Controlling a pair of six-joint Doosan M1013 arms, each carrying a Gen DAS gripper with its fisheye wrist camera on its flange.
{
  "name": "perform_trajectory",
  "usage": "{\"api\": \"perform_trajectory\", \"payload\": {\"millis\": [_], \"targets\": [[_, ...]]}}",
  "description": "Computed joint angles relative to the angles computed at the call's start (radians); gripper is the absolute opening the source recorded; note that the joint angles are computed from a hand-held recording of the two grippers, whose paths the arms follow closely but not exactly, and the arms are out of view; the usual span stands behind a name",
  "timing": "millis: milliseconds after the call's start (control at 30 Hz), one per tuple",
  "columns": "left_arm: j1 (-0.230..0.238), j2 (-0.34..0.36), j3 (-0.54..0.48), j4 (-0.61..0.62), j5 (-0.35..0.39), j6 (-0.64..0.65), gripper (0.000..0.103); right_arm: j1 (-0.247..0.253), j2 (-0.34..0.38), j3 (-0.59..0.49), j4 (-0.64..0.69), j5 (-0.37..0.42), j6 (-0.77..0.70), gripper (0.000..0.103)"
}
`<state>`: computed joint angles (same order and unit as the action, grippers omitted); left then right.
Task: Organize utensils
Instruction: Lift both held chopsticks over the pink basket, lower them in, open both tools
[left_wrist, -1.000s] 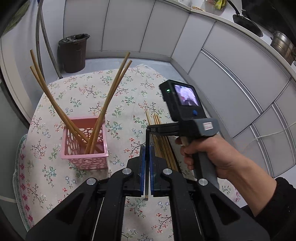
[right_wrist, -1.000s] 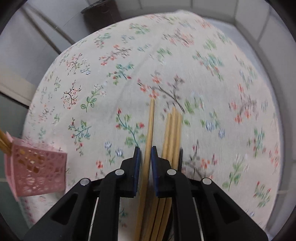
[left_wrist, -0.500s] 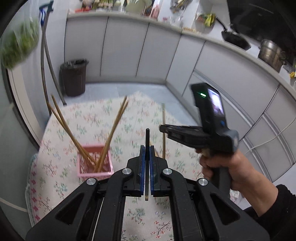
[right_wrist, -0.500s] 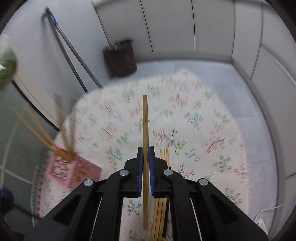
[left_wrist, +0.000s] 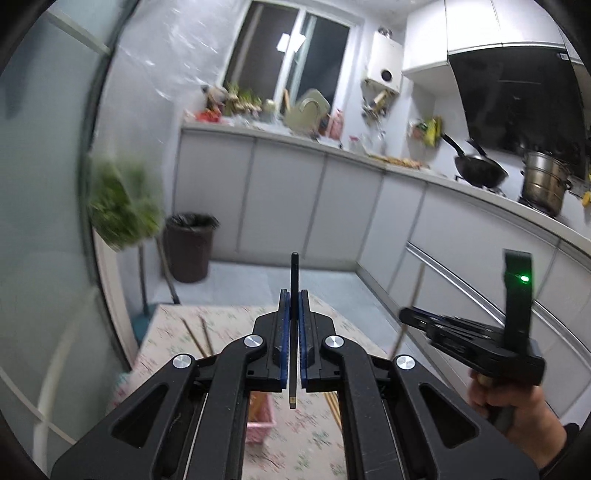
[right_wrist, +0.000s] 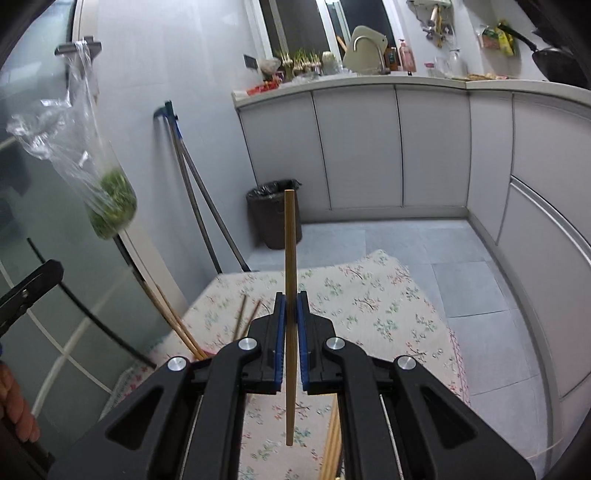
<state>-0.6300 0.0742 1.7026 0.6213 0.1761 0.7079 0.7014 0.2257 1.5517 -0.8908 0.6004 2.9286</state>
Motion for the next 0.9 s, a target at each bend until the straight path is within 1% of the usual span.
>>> {"api": "perform_trajectory", "payload": {"millis": [33, 67, 133, 200, 300, 467, 500, 533, 633, 700, 900], "targets": [[-0.001, 0.001, 0.002, 0.082, 0.003, -0.084, 0.003, 0.002, 0.001, 0.000, -0.012, -0.002, 0.014, 0.006], [0.000, 0.003, 0.002, 0.116, 0.006, -0.120, 0.003, 0.003, 0.001, -0.001, -0.018, -0.002, 0.019, 0.006], [0.003, 0.015, -0.001, 0.159, 0.019, -0.170, 0.003, 0.004, 0.007, -0.005, -0.026, 0.000, 0.033, 0.006], [0.010, 0.026, 0.002, 0.177, 0.028, -0.193, 0.003, 0.005, 0.016, -0.008, -0.035, -0.001, 0.052, 0.006], [0.026, 0.061, -0.006, 0.199, 0.047, -0.230, 0.003, 0.008, 0.024, -0.014, -0.036, -0.005, 0.069, 0.006], [0.054, 0.110, -0.027, -0.048, 0.073, -0.008, 0.003, 0.013, 0.043, -0.020, -0.076, -0.023, 0.113, 0.006], [0.056, 0.117, -0.033, -0.071, 0.086, 0.016, 0.003, 0.017, 0.049, -0.024, -0.093, -0.023, 0.125, 0.006], [0.057, 0.129, -0.042, -0.121, 0.113, 0.068, 0.003, 0.020, 0.052, -0.027, -0.102, -0.023, 0.130, 0.006], [0.069, 0.156, -0.066, -0.271, 0.159, 0.212, 0.003, 0.025, 0.061, -0.036, -0.121, -0.033, 0.155, 0.006], [0.081, 0.172, -0.078, -0.370, 0.188, 0.286, 0.003, 0.028, 0.069, -0.044, -0.117, -0.039, 0.154, 0.006], [0.091, 0.194, -0.101, -0.466, 0.229, 0.358, 0.005, 0.035, 0.080, -0.057, -0.111, -0.040, 0.159, 0.006]]}}
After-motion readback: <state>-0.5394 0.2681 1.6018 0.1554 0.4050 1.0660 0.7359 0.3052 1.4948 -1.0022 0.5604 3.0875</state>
